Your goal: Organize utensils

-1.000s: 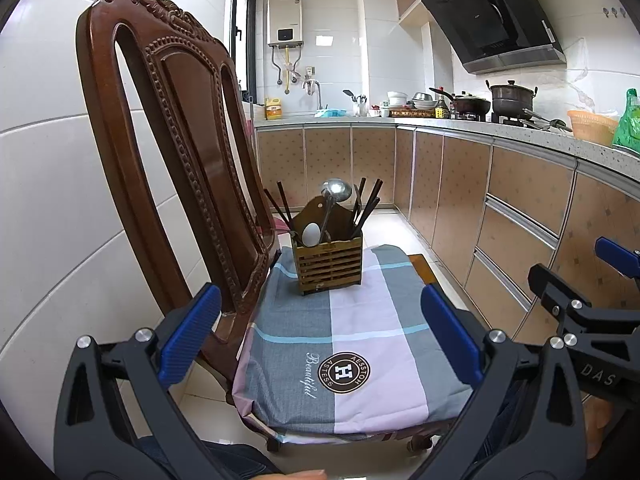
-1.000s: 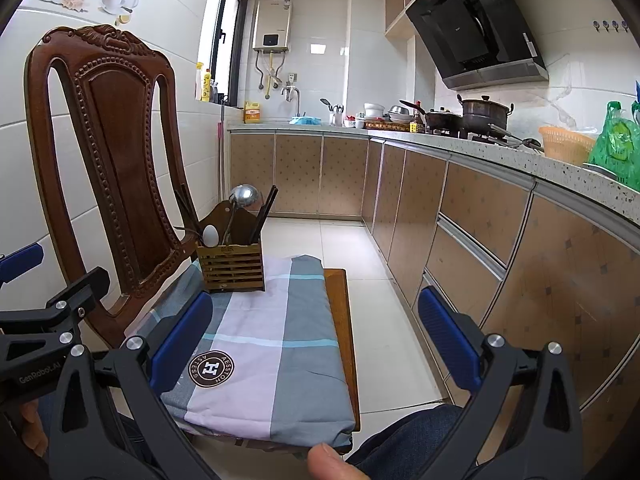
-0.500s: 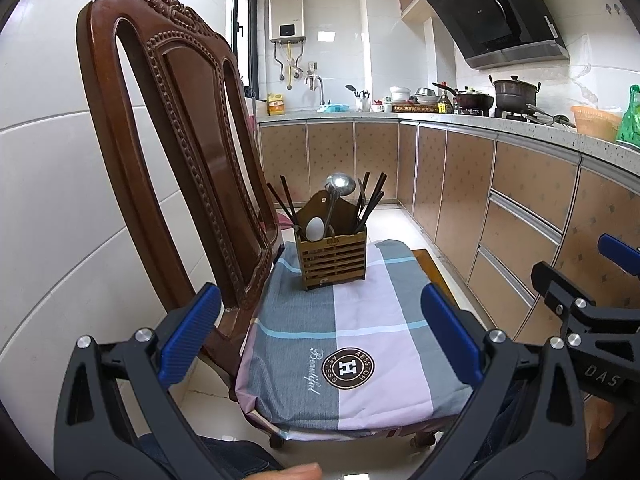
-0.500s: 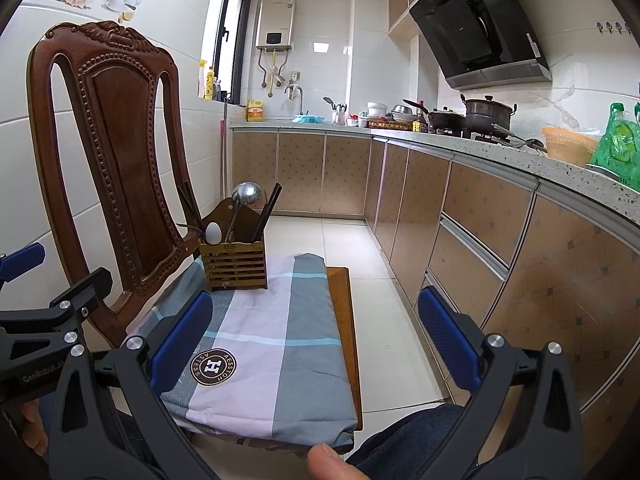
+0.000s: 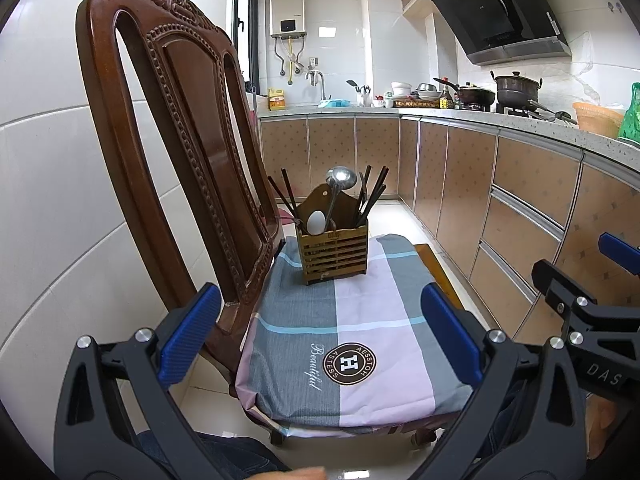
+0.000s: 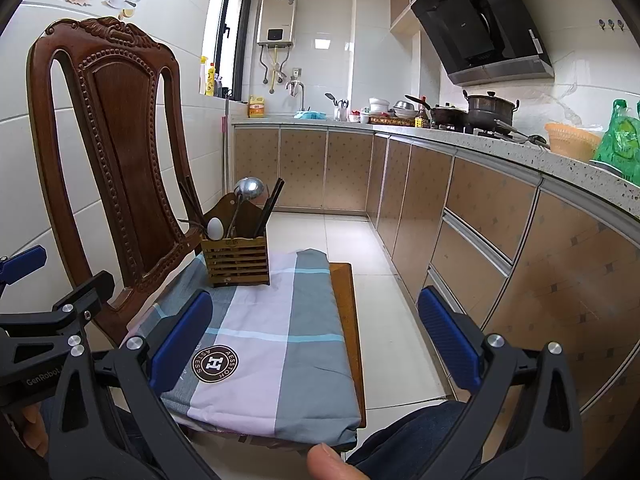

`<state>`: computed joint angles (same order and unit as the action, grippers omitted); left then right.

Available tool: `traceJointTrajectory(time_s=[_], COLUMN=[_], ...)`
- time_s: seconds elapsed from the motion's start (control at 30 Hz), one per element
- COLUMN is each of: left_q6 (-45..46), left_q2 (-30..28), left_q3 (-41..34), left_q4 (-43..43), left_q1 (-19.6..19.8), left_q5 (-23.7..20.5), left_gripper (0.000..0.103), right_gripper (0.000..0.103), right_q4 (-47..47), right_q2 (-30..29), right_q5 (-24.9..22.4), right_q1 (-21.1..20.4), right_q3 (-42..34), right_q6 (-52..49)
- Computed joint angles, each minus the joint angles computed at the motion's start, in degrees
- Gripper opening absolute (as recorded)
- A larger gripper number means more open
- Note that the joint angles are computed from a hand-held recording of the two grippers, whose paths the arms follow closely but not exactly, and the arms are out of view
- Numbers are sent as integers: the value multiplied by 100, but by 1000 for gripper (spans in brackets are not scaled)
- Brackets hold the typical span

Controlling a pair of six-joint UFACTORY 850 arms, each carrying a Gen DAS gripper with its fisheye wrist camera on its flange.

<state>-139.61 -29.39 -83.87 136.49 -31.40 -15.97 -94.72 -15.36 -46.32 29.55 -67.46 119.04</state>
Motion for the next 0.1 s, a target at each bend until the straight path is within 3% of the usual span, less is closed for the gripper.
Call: traceJointTrajectory(time_s=[0.1], left_q6=[177], left_q2=[-14], left_q3=[-18], left_q4=[-170], left_q1=[-16], left_q5=[-10], left_gripper=[99], right_gripper=[100], right_q4=[33], right_q2=[-15], right_q5=[10], right_q1=[-5], right_q3=[-13], right_q6=[-23])
